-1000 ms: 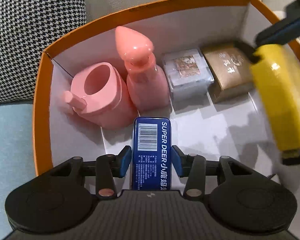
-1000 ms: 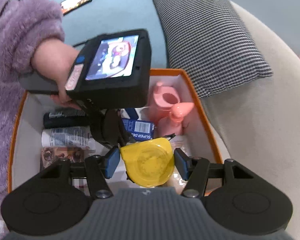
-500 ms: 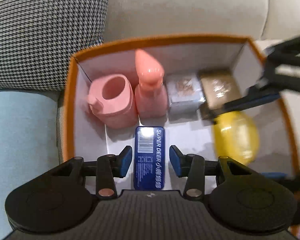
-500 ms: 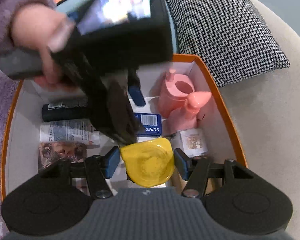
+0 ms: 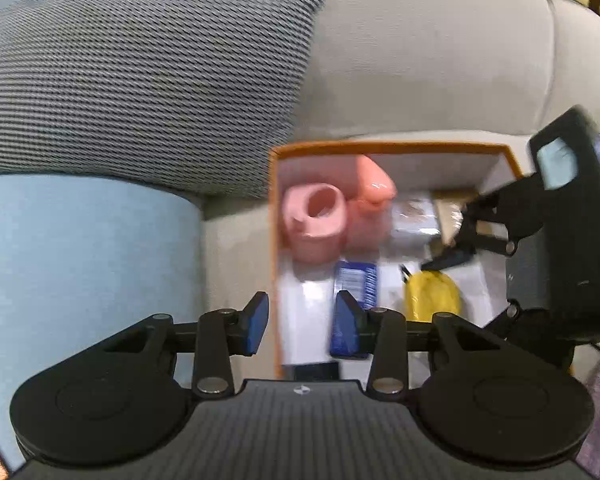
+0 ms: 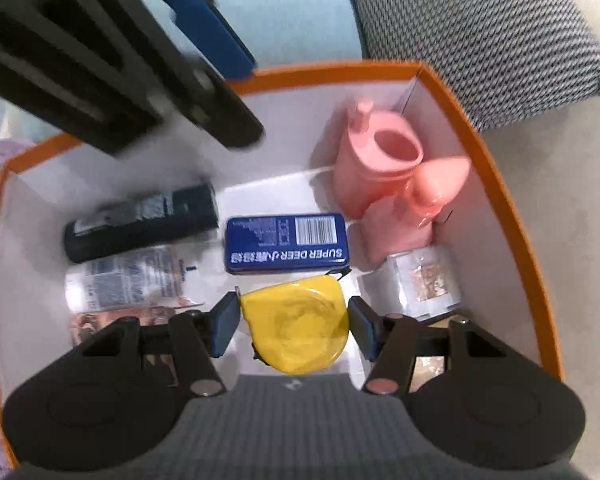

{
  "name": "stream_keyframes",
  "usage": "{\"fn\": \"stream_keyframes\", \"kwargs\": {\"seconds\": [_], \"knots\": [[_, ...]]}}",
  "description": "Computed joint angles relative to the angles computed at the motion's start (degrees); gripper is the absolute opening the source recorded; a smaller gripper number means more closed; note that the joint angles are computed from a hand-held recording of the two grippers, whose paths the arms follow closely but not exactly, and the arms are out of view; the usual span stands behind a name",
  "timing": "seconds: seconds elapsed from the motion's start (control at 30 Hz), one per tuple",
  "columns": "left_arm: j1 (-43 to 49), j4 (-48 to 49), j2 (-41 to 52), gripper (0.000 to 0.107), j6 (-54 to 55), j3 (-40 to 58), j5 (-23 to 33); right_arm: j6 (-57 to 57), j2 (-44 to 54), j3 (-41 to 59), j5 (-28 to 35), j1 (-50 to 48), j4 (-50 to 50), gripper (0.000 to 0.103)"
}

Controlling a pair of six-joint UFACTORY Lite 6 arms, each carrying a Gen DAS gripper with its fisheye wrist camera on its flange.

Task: Organize rigid objects
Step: 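Open the left tool on the tin while the right tool lowers the tape measure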

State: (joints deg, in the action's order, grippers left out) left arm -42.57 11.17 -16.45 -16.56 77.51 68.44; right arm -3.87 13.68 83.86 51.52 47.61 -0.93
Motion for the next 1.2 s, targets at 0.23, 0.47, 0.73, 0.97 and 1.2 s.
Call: {"fn": "stream_keyframes", "kwargs": {"seconds": [0.23,0.47,0.73,0.97,1.2], "knots": [[7.92,-2.78,-2.16,0.043,4.52,-4.42,-1.77,3.37,7.95,5.01,1.33,1.62,-2.00,0.060],[12.57,-9.35,-5.01,0.029,9.61,-8.14,-3.97,3.86,13.10,10.89,2.61,2.34,-3.06,0.059],[13.41,-11.07,-5.98,0.028,9.91,-9.42,-4.71,4.91,14.34,11.75,-0.87,2.91,-2.56,0.059],[12.72,-10.51,-5.84,0.027,9.36,-9.43,-4.81,4.19,14.77,11.71,-1.30,3.55,-2.52,0.059],[9.91,-7.92,-6.26,0.027,6.39,-7.15,-3.07,5.83,10.25,10.85,2.83,4.36,-3.74,0.064]]}}
